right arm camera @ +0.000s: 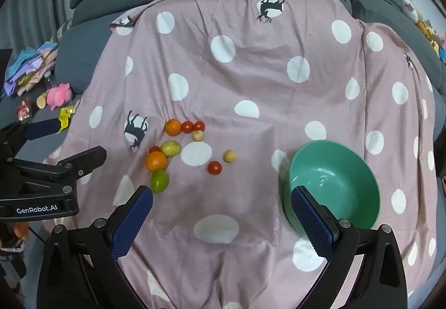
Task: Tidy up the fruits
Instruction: 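Move both tools toward the fruit cluster on the sheet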
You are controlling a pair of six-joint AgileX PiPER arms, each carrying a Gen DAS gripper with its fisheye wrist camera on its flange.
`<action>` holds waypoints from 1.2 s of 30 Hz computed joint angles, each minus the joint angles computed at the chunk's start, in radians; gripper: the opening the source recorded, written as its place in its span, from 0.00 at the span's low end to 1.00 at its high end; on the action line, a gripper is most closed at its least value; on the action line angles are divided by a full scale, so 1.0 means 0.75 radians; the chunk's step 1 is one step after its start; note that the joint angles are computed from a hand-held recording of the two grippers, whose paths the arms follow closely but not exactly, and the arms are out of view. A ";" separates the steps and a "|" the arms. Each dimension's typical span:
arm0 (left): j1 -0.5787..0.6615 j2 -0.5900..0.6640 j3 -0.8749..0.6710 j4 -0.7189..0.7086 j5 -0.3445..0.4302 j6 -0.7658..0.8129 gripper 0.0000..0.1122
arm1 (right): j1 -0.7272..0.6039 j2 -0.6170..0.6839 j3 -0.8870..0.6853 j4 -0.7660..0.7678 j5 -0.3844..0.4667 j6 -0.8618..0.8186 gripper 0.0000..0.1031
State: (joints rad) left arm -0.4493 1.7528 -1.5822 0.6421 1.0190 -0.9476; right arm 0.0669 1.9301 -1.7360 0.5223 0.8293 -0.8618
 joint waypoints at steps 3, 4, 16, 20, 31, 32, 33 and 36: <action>0.002 0.004 -0.001 -0.006 -0.001 0.003 0.91 | -0.001 -0.001 0.004 0.007 -0.002 -0.004 0.97; 0.002 0.005 -0.001 -0.008 -0.003 0.004 0.91 | 0.000 0.001 -0.002 0.005 0.002 -0.001 0.97; 0.003 0.015 0.013 -0.015 -0.016 0.005 0.91 | 0.005 0.011 -0.007 -0.004 0.008 0.008 0.97; 0.005 0.022 -0.004 -0.034 0.000 0.023 0.91 | 0.006 0.017 -0.009 -0.010 0.013 0.011 0.97; 0.010 0.014 0.033 -0.021 -0.044 0.000 0.91 | 0.014 0.033 -0.038 -0.020 0.041 0.023 0.97; 0.012 0.018 0.024 -0.034 -0.034 0.013 0.91 | 0.015 0.032 -0.036 -0.020 0.041 0.023 0.97; 0.014 0.020 0.020 -0.040 -0.031 0.018 0.91 | 0.016 0.031 -0.034 -0.023 0.038 0.026 0.97; 0.007 0.020 0.031 -0.007 -0.038 -0.002 0.91 | 0.016 0.030 -0.030 -0.020 0.035 0.024 0.97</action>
State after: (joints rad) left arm -0.4438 1.7678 -1.5592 0.6370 0.9905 -0.9489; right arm 0.0787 1.9526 -1.7582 0.5070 0.8553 -0.8434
